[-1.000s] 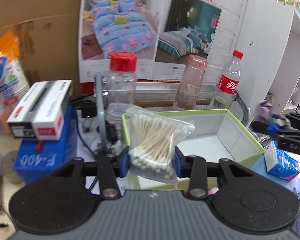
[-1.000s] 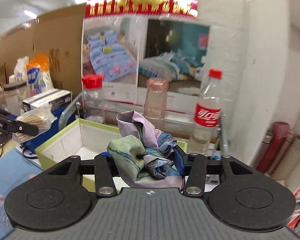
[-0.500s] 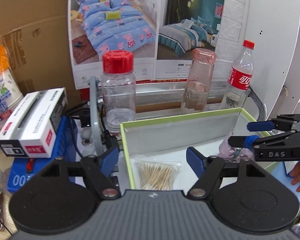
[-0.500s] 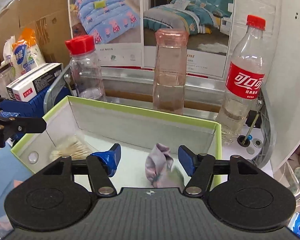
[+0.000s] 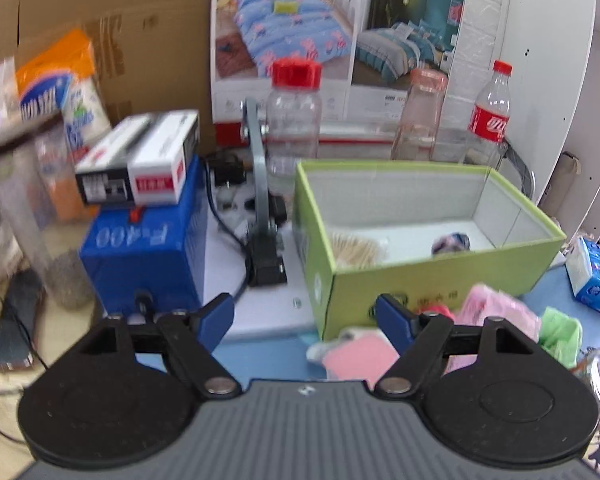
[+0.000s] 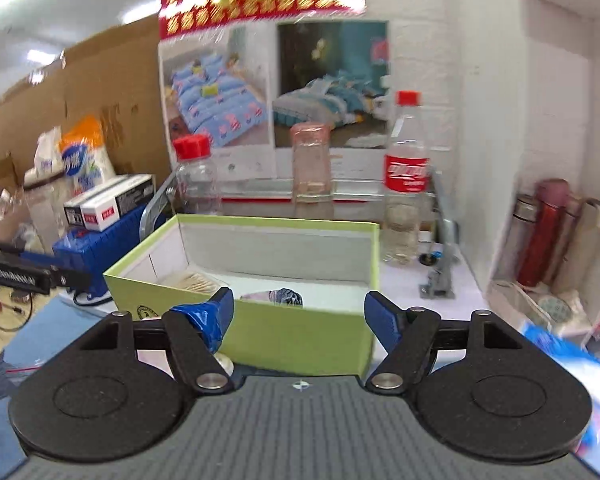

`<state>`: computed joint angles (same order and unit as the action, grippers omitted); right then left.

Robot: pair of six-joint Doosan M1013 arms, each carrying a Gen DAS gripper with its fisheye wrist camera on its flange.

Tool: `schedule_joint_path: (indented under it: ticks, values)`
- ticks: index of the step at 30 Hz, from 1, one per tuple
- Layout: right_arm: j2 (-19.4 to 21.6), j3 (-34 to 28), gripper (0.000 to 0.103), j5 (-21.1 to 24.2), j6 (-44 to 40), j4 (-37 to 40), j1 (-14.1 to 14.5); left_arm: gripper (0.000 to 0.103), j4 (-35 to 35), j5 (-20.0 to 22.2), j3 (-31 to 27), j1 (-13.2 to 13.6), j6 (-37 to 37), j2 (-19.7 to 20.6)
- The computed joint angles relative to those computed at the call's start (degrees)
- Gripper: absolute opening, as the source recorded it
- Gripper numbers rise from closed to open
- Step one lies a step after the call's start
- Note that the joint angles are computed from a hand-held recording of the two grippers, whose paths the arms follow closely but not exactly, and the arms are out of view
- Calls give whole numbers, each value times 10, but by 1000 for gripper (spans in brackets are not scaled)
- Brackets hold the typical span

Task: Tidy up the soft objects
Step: 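Move the left tool to the pink sponge and align its fingers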

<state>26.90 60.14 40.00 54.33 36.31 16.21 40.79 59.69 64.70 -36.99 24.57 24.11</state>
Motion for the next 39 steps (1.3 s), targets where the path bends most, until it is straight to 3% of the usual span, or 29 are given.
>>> schedule_joint_path:
  ticks: [4, 7, 9, 13, 16, 17, 19, 20, 21, 24, 26, 30, 33, 39]
  values:
    - [-60, 115, 60, -111, 34, 47, -11, 78, -98, -46, 8, 18, 17, -2]
    - [-82, 155, 61, -144, 77, 30, -15, 79, -174, -73, -3, 35, 48, 9]
    - [-90, 167, 61, -153, 105, 4, -15, 79, -196, -69, -16, 40, 67, 20]
    - [-88, 166, 62, -153, 152, -38, -18, 79, -170, 11, -48, 35, 78, 45]
    - [-89, 171, 63, -159, 141, -20, -21, 79, -138, 39, -25, 30, 55, 33]
    - [-89, 172, 63, -159, 137, -14, -22, 83, -132, 39, -9, 30, 44, 24]
    - [-90, 177, 64, -159, 122, 4, -23, 92, -144, -2, 38, 35, 24, -5]
    - [-90, 178, 64, -156, 115, 14, -24, 102, -138, -2, 54, 35, 6, -17]
    - [-91, 182, 64, -156, 106, 24, -24, 103, -117, 10, 63, 30, -9, -22]
    - [-93, 187, 65, -155, 110, 24, -25, 102, -44, 126, 63, 10, -28, -21]
    - [-95, 189, 65, -154, 117, 20, -26, 102, -30, 156, 73, 5, -35, -27]
    - [-99, 195, 66, -163, 121, 19, -27, 103, -29, 105, 108, -1, -76, -58]
    - [-100, 196, 66, -164, 126, 7, -27, 103, -36, 44, 119, -8, -51, -65]
    - [-107, 205, 67, -157, 186, -62, -30, 103, -59, 47, 87, -9, 33, -35]
